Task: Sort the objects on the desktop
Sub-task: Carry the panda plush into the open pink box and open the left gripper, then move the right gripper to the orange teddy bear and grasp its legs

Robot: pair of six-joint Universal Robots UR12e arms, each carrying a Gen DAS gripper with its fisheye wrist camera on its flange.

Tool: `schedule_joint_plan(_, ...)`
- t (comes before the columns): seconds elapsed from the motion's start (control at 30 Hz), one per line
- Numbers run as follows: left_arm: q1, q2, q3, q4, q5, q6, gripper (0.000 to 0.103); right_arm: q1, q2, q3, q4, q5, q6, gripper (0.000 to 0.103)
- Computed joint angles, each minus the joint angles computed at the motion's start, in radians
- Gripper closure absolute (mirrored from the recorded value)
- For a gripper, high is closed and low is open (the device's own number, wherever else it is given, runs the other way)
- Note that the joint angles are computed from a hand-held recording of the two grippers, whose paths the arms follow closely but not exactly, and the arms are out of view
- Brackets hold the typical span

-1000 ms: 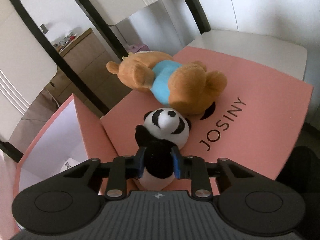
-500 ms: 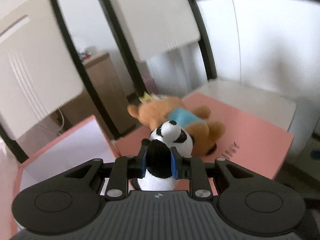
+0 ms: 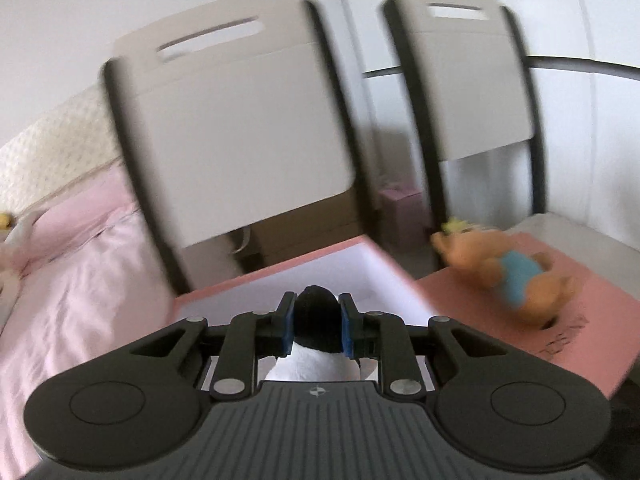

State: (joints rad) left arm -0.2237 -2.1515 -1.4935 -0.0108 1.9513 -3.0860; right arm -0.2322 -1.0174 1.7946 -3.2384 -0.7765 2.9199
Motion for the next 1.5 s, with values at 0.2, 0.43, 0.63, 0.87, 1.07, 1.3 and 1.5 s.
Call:
schedule_joint_plan(0.2, 0.041, 0.015, -0.06, 0.027, -0.011, -0.075, 0.077, 0.027, -0.023, -0.005, 0.075, -0.011, -0.064, 0.0)
schedule_joint_plan(0.43, 0.073, 0.012, -0.102, 0.088, -0.073, -0.15, 0.077, 0.066, -0.033, -0.019, 0.032, -0.079, -0.047, 0.0)
schedule_joint_plan(0.63, 0.093, 0.007, -0.119, 0.107, -0.112, -0.19, 0.078, 0.098, -0.02, -0.053, -0.028, -0.166, 0.059, 0.0)
schedule_joint_plan(0.87, 0.099, 0.0, -0.127, 0.115, -0.138, -0.204, 0.077, 0.131, -0.003, -0.103, 0.018, -0.238, 0.059, 0.0)
schedule_joint_plan(1.07, 0.102, 0.002, -0.127, 0.094, -0.147, -0.235, 0.077, 0.143, 0.007, -0.124, 0.044, -0.253, 0.039, 0.0)
schedule_joint_plan(1.3, 0.101, 0.003, -0.13, 0.11, -0.147, -0.231, 0.066, 0.144, 0.009, -0.127, 0.034, -0.26, 0.037, 0.0)
schedule_joint_plan(1.5, 0.085, -0.006, -0.138, 0.229, -0.105, -0.204, 0.02, 0.142, 0.015, -0.131, -0.002, -0.267, 0.039, 0.0)
